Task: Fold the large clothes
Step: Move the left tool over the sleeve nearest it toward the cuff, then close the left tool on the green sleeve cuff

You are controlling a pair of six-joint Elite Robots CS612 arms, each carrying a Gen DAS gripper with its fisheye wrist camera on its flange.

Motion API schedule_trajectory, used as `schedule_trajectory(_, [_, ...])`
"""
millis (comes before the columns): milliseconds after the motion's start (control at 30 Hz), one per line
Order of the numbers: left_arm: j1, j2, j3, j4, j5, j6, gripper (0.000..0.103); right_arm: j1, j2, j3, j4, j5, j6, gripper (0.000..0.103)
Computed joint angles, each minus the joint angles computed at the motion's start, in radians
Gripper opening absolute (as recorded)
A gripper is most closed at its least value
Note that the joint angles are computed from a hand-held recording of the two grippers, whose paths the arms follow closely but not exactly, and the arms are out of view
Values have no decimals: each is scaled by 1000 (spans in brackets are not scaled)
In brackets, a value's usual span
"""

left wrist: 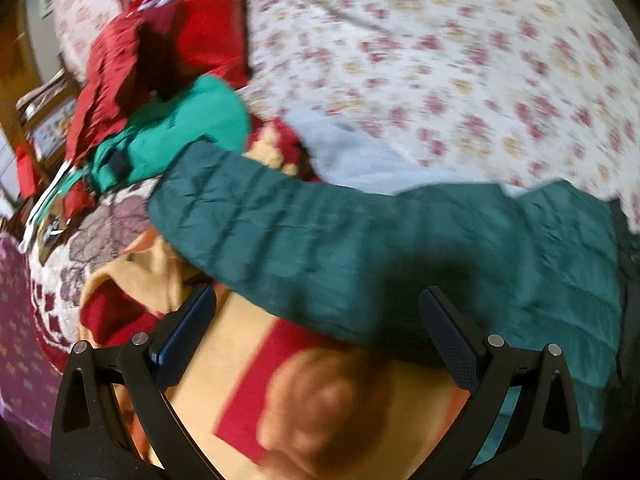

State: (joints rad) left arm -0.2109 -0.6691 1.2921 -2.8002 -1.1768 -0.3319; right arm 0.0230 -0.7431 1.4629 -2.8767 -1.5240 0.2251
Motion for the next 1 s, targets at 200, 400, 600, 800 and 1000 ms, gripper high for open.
schedule_trajectory(200, [58,32,-71,81,13,-91,102,3,-4,3,5,8,-12,100])
schedule_trajectory(400, [105,77,-154,133,13,-131,102,10,-4,-1,19,-5,-28,100])
schedule_trajectory(600, [148,118,-215,131,-25,-172,90,18,3,-14,29,-22,-45,100])
schedule_trajectory(800, [173,165,-289,199,-89,-156,51,30,14,-35,44,-23,-77,100])
schedule_trajectory(1000, [166,109,-187,54,-125,-133,15,38,18,-37,39,-26,-107,100])
